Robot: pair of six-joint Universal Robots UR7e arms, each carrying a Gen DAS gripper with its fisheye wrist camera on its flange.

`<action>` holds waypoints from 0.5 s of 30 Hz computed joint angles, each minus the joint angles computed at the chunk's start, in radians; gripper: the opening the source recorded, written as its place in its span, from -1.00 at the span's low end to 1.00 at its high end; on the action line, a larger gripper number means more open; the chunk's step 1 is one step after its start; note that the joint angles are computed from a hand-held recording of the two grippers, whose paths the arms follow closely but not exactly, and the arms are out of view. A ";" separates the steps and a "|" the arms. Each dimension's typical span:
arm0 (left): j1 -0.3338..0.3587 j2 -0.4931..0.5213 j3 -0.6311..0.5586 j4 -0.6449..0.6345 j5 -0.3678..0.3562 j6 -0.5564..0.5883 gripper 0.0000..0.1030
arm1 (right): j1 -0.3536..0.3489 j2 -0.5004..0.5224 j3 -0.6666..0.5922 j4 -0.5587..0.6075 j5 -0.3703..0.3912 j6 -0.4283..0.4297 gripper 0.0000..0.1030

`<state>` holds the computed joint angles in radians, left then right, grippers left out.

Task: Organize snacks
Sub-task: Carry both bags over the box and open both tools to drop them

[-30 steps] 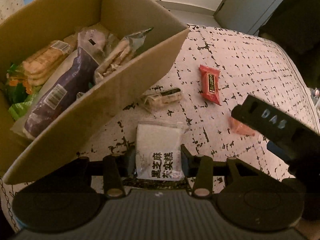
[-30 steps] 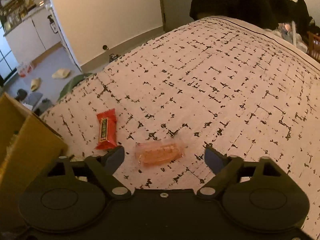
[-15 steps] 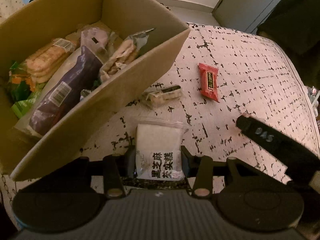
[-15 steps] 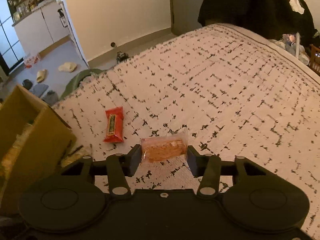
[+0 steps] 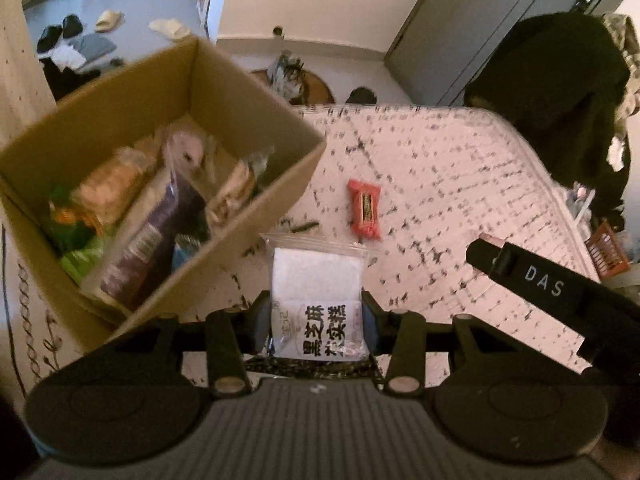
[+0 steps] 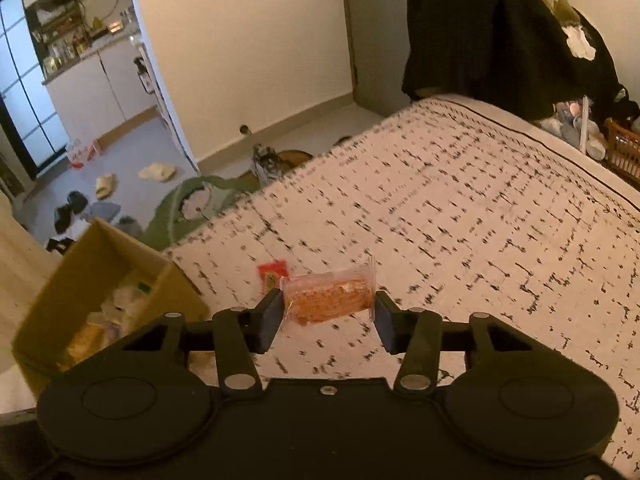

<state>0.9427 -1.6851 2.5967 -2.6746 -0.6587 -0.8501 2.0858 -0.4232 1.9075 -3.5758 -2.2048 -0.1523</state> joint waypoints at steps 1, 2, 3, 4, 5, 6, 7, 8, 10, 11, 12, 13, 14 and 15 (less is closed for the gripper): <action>-0.010 -0.018 0.001 0.013 0.010 -0.002 -0.15 | 0.005 -0.001 -0.001 0.002 0.001 0.003 -0.07; -0.019 -0.034 0.002 0.026 0.020 -0.002 -0.15 | 0.012 -0.001 -0.004 0.003 0.000 0.008 -0.07; -0.025 -0.049 0.002 0.035 0.027 -0.001 -0.15 | 0.017 0.001 -0.006 0.000 -0.001 0.010 -0.07; -0.030 -0.062 0.001 0.044 0.033 -0.001 -0.15 | 0.021 0.001 -0.008 -0.002 0.000 0.014 -0.07; -0.036 -0.077 0.000 0.058 0.040 -0.003 -0.15 | 0.026 0.002 -0.009 -0.007 0.004 0.020 -0.07; -0.039 -0.086 -0.001 0.058 0.045 0.004 -0.15 | 0.030 0.003 -0.011 -0.013 0.007 0.028 -0.07; -0.045 -0.100 0.000 0.063 0.051 0.007 -0.15 | 0.035 0.004 -0.012 -0.018 0.009 0.041 -0.07; -0.053 -0.116 0.001 0.075 0.063 0.005 -0.15 | 0.039 0.005 -0.014 -0.024 0.014 0.055 -0.07; -0.062 -0.142 -0.001 0.102 0.085 -0.001 -0.15 | 0.053 0.015 -0.025 -0.037 0.012 0.072 -0.07; -0.062 -0.154 -0.003 0.105 0.090 0.003 -0.15 | 0.058 0.019 -0.029 -0.042 0.013 0.079 -0.07; -0.059 -0.165 -0.004 0.105 0.094 0.010 -0.15 | 0.062 0.025 -0.036 -0.045 0.018 0.086 -0.07; -0.056 -0.176 -0.005 0.108 0.099 0.016 -0.15 | 0.066 0.029 -0.042 -0.044 0.022 0.089 -0.07; -0.053 -0.183 -0.008 0.108 0.104 0.020 -0.15 | 0.071 0.033 -0.046 -0.045 0.024 0.093 -0.07; -0.048 -0.192 -0.010 0.108 0.108 0.028 -0.15 | 0.075 0.037 -0.052 -0.043 0.026 0.093 -0.07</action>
<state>0.8945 -1.8768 2.5869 -2.5666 -0.5511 -0.8221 2.1608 -0.3860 1.8551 -3.6185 -2.1789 -0.0589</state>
